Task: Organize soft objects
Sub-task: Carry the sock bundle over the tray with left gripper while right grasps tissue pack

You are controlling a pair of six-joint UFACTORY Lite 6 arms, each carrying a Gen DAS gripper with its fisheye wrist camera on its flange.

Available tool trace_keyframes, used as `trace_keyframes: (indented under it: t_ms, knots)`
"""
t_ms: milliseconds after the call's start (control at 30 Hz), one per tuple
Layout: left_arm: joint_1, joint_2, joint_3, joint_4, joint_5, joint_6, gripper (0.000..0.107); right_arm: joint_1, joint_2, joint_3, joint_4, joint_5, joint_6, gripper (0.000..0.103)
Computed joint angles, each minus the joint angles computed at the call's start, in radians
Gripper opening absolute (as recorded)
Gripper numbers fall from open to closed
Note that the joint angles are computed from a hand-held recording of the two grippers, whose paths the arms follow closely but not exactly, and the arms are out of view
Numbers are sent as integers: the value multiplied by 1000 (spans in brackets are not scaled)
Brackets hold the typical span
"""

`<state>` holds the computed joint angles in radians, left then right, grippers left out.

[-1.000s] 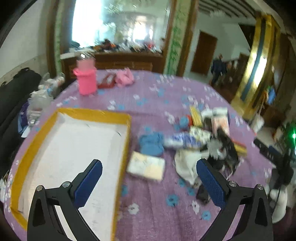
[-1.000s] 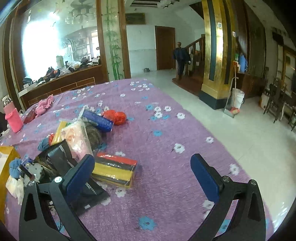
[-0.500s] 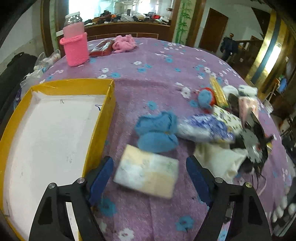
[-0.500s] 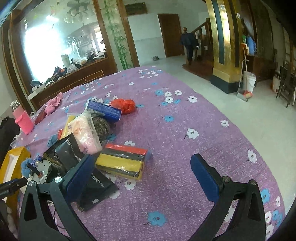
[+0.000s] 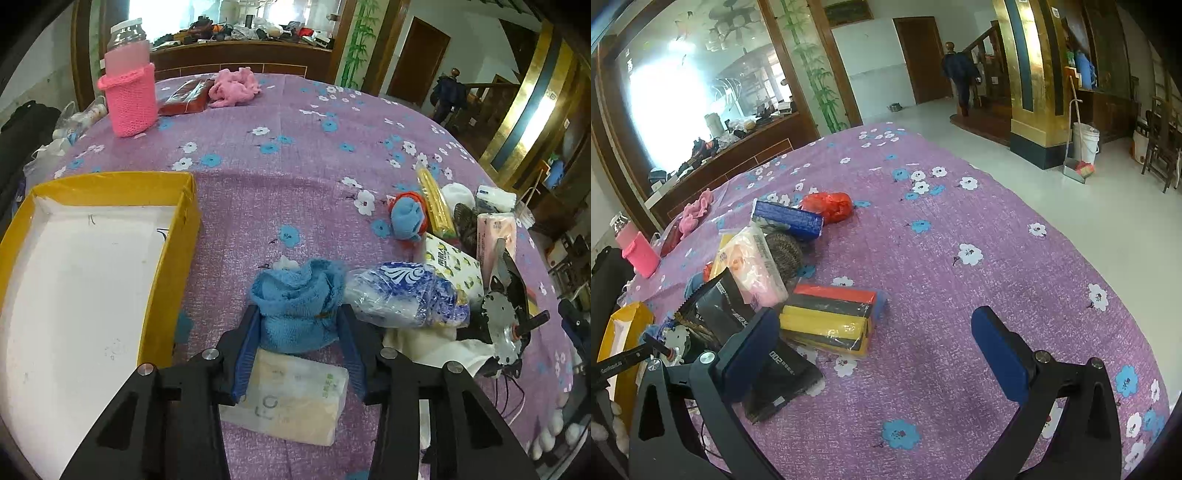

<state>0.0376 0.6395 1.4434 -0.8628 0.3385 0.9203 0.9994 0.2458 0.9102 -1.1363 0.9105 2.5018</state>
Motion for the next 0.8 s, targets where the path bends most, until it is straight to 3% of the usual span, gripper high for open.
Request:
trace_keyframes:
  t_ms: [67, 167, 200, 333, 533, 667, 800]
  knots:
    - [-2, 20, 18, 15, -8, -34, 53, 0, 2, 1, 2, -2, -1, 103]
    - [-12, 47, 38, 23, -10, -55, 51, -6, 9, 8, 5, -7, -10, 103]
    - [-5, 33, 23, -20, -2, -17, 41, -6, 11, 9, 7, -7, -11, 103]
    - [53, -97, -120, -311, 61, 254, 41, -13, 23, 18, 22, -12, -23, 103]
    - [236, -389, -449, -584, 284, 580, 41, -17, 38, 33, 40, -15, -49, 103]
    - [412, -544, -620, -565, 433, 674, 42, -12, 42, 47, 30, -20, -63, 103]
    - [594, -632, -719, -508, 514, 768, 42, 92, 62, 202, 71, 77, -220, 103]
